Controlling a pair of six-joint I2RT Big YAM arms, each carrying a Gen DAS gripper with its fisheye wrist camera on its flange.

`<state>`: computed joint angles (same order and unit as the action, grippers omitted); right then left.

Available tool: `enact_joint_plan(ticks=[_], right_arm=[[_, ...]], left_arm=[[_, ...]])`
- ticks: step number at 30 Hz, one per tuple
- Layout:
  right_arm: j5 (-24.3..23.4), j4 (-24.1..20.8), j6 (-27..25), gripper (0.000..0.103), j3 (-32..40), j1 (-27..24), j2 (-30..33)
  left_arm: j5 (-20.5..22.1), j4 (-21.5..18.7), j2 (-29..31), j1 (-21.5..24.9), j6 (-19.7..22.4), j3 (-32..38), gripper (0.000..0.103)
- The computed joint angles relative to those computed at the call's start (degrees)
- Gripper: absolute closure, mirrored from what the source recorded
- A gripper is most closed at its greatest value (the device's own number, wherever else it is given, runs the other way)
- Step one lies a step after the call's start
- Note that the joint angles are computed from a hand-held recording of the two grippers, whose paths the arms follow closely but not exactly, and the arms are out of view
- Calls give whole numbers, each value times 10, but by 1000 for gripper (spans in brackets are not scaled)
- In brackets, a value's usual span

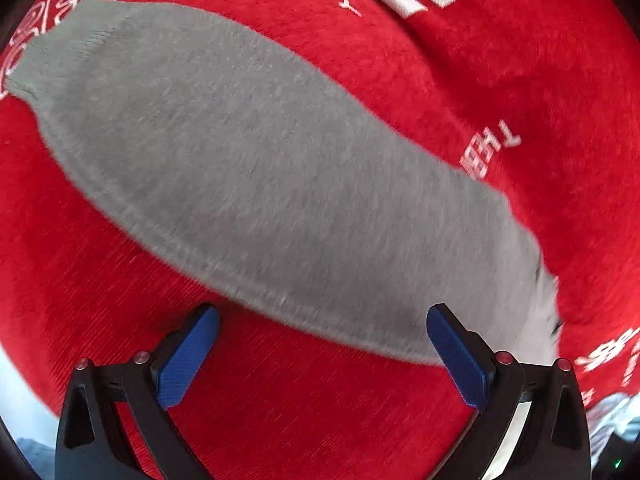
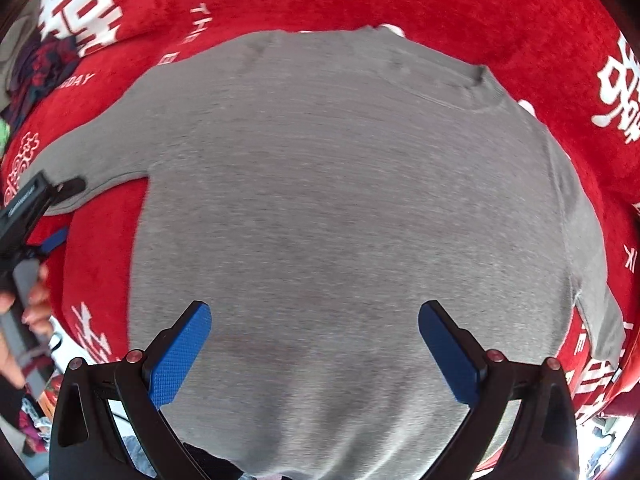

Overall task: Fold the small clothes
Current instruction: 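Grasp the grey sweater's sleeve cuff with the left tool, then fold the held sleeve across the sweater body with the left tool, release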

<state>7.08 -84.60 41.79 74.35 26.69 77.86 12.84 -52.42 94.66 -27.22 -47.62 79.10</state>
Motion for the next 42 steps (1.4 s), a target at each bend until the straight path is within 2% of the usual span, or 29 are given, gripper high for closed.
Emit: enact_joint_plan(ticks=[3,5,6,7,8,9,10,11,13,14,17,22,25,28,32,35,38,40,41,42], right_arm=[[-8,4,6,0,5,8,2],[-15,8,10,0,6,14,2],[-18,10,10,0,5,15,0],[-20,11,11,0,4,17,-1],[-23,11,13,0,4,19,-1],[-25,11,14,0,3,20,-3],[-27,12,15,0,5,20,-1],[-29,13,18,0,3,22,-2],[-35,14,24,0,-1,24,-6],[-36,16,26,0,-4,25,-9],[-32,21,30,0,-17,26,-24],[-30,24,49,0,-43,12,-74],[-19,21,60,0,-62,-7,-113],[-3,17,70,0,-81,-33,-158],[11,0,86,0,-114,-90,-224],[-6,-10,65,0,-144,-147,-267],[-15,-21,42,0,-170,-191,-296],[-21,-31,24,0,-183,-219,-311],[-22,-35,20,0,-187,-229,-315],[-23,-37,16,0,-189,-238,-317]], left_arm=[[12,43,-4,7,1,-7,0],[-10,59,-7,8,-4,-4,2],[-33,58,-11,8,-3,-1,15],[-45,49,-7,9,-5,7,23],[-48,42,-7,14,-8,9,40],[-46,42,-7,20,-16,6,71],[-29,55,-10,30,-25,-5,92],[-10,66,-8,35,-30,-11,97],[-10,74,-12,36,-21,-16,97],[-28,61,-14,31,-1,-8,97],[-124,33,-20,-6,77,35,97],[-204,36,-13,-74,184,126,97],[-202,48,16,-127,261,197,97],[-166,40,67,-182,312,276,97],[-123,-30,166,-253,340,396,97],[-130,-103,228,-291,371,456,97],[-155,-150,257,-314,389,475,97],[-188,-160,254,-325,401,463,73],[-204,-154,243,-327,403,448,43],[-220,-130,218,-330,401,416,25]])
